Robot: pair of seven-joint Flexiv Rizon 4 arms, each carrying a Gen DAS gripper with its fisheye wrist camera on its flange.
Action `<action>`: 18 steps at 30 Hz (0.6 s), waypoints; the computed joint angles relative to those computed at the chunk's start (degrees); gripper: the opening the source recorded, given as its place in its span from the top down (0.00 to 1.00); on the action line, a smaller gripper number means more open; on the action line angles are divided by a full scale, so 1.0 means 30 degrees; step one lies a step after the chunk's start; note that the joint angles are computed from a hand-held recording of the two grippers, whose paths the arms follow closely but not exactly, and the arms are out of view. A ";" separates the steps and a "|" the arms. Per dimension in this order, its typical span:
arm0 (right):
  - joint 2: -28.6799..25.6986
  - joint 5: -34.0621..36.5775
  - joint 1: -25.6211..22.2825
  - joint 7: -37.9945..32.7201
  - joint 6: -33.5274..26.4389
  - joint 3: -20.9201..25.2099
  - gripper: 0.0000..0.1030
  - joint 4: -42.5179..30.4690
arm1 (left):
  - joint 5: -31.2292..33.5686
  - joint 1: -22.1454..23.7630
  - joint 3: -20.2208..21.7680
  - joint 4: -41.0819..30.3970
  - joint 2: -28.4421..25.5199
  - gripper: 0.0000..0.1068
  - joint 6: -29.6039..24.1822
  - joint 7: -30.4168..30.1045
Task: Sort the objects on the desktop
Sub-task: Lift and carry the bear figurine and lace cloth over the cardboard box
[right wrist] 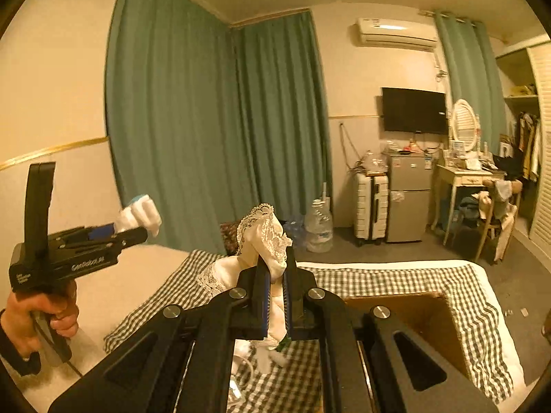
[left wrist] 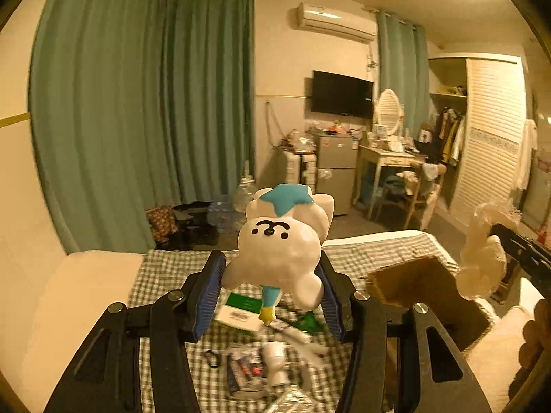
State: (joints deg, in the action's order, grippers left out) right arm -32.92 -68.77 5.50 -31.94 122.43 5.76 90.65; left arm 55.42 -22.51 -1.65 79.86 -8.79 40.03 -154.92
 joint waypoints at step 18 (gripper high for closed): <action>0.0602 0.0264 -0.2246 0.0504 -0.0167 -0.0834 0.95 0.0307 | -0.2484 -0.2210 0.1180 -0.5472 -0.4627 0.50 0.1290 0.3367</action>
State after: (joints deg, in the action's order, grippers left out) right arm -31.11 -67.98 -1.24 -30.43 121.93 3.26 91.57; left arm 47.96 -29.14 1.89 63.45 -22.67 43.90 -144.82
